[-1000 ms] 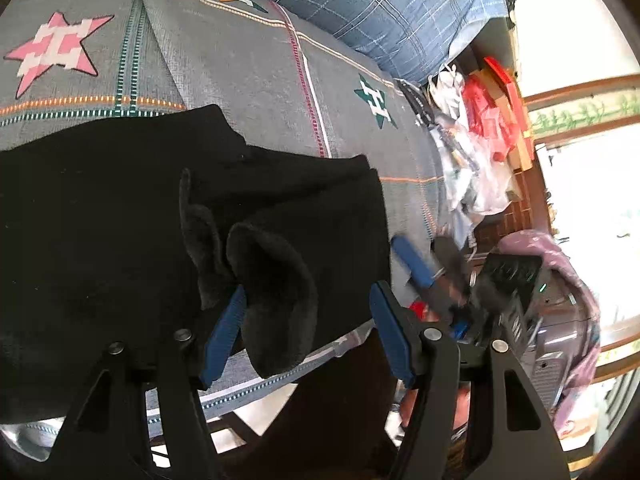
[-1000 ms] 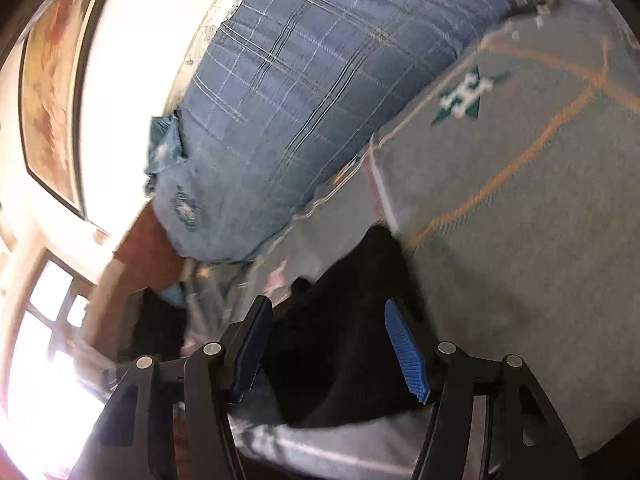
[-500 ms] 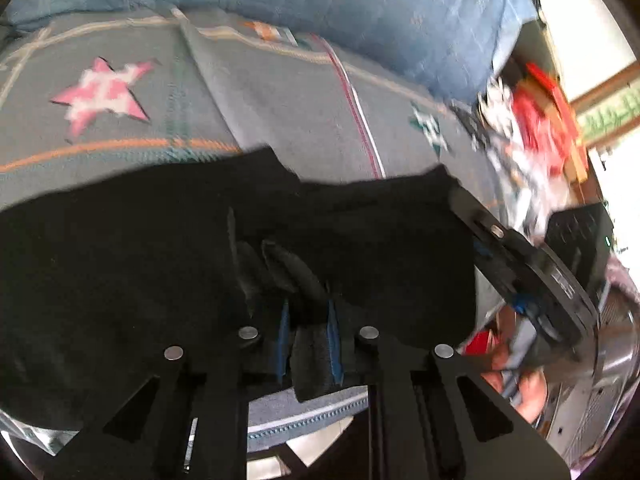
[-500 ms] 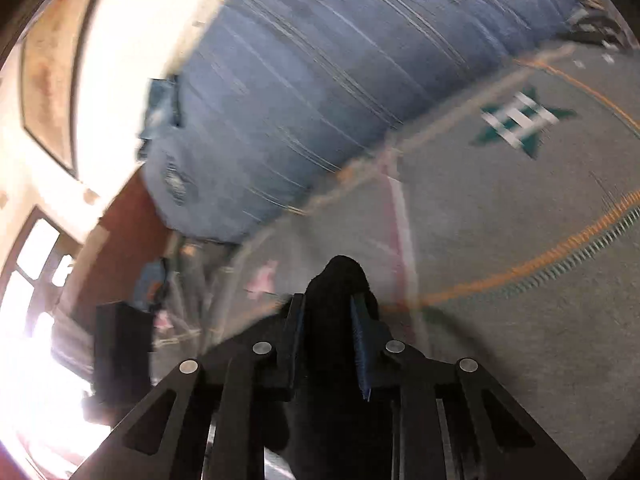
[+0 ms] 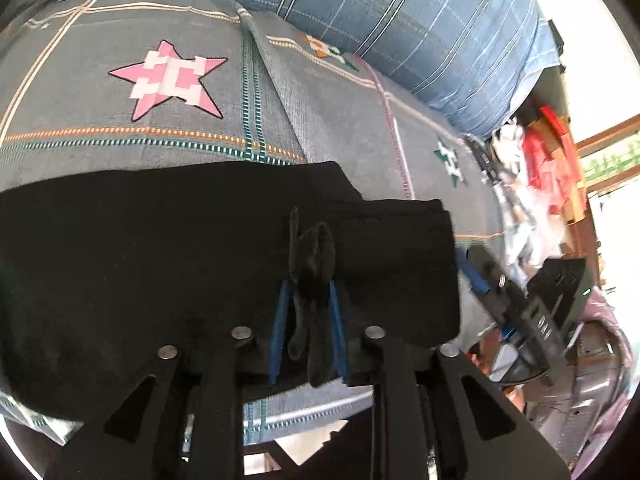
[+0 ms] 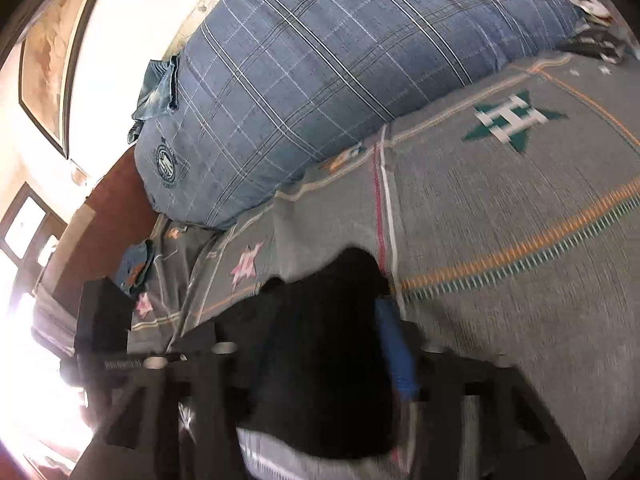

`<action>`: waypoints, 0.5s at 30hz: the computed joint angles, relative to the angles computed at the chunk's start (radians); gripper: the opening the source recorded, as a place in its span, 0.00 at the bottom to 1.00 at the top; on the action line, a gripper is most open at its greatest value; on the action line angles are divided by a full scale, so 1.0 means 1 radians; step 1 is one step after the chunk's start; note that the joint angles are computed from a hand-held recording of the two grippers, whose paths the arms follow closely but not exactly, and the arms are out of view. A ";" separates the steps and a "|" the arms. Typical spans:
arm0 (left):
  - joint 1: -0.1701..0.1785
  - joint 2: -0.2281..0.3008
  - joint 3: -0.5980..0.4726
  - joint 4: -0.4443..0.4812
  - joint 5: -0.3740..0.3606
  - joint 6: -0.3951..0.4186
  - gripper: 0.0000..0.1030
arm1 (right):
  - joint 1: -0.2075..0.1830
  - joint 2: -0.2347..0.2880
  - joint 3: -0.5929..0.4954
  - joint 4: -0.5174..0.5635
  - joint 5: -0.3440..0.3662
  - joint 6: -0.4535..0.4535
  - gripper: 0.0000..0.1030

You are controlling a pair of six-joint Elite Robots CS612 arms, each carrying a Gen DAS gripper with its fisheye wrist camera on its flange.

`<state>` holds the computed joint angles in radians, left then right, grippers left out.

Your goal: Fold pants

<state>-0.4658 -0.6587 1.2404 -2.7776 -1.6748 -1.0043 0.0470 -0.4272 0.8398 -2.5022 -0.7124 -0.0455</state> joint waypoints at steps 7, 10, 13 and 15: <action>-0.025 0.026 -0.061 0.105 0.033 0.008 0.42 | 0.000 -0.033 0.077 0.021 -0.014 -0.051 0.23; -0.046 0.023 -0.086 0.241 0.160 0.038 0.28 | 0.013 -0.060 0.112 -0.013 -0.049 -0.118 0.24; -0.051 0.019 -0.085 0.254 0.185 0.029 0.28 | 0.024 -0.057 0.093 0.045 -0.147 -0.142 0.31; -0.052 0.017 -0.088 0.250 0.172 0.035 0.28 | 0.018 -0.055 0.082 0.075 -0.129 -0.115 0.35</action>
